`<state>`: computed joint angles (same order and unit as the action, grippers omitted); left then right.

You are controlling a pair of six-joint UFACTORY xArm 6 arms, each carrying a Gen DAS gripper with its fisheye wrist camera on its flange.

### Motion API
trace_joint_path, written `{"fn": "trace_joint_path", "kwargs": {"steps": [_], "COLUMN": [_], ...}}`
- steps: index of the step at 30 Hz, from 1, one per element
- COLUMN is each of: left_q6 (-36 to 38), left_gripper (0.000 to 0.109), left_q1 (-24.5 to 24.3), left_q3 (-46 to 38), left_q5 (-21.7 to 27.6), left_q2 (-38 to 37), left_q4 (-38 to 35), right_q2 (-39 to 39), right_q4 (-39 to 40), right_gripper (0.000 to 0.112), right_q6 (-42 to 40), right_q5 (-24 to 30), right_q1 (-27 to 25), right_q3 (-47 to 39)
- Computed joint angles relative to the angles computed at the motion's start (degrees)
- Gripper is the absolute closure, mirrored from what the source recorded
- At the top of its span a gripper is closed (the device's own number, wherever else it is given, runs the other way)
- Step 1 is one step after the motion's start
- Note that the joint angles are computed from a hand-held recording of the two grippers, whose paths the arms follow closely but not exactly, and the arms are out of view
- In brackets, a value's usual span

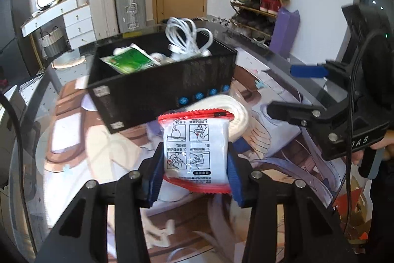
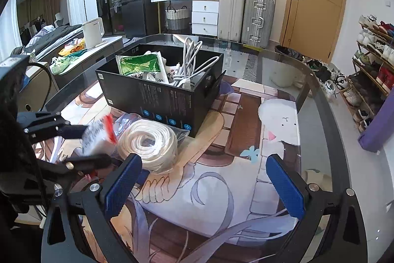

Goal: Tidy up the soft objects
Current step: 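Grasp the red-sealed bag with the left gripper while the right gripper grasps the clear rope bag, then carry both bags over the box and lower them inside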

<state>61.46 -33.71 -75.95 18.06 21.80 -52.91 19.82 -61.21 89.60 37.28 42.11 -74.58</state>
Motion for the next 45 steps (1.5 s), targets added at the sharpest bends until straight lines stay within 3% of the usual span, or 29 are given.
{"fn": "trace_joint_path", "kwargs": {"steps": [6, 13, 20, 32, 38, 41, 45], "left_q6": [0.3, -2.2, -4.9, -5.8, -5.6, -5.2, -4.9], "left_gripper": [0.064, 0.064, 0.064, 0.064, 0.064, 0.064, 0.064], "left_q1": [2.2, 4.5, 6.0, 6.6, 6.5, 6.4, 6.3], "left_q3": [-0.8, -3.3, -5.3, -6.2, -5.9, -5.7, -5.4], "left_q5": [-1.2, -1.5, -1.3, -0.8, -0.5, -0.5, -0.3], "left_q2": [-0.1, 1.8, 3.5, 4.2, 4.0, 3.9, 3.6], "left_q4": [-1.4, -0.6, 0.4, 0.5, 0.3, 0.1, -0.1], "right_q2": [3.1, 9.5, 17.7, 29.7, 32.3, 30.5, 27.7], "right_q4": [2.0, 9.9, 19.3, 26.5, 27.6, 26.7, 25.3], "right_gripper": [0.01, 0.01, 0.01, 0.01, 0.01, 0.013, 0.029], "right_q6": [0.7, -5.0, -14.5, -24.1, -25.5, -24.6, -23.9], "right_q5": [-4.8, -6.9, -2.0, 9.4, 10.1, 8.8, 6.3], "right_q1": [-0.8, -0.9, -0.3, 1.6, 1.3, 1.1, 0.9], "right_q3": [-2.9, -9.5, -20.9, -40.1, -43.9, -40.9, -36.5]}}
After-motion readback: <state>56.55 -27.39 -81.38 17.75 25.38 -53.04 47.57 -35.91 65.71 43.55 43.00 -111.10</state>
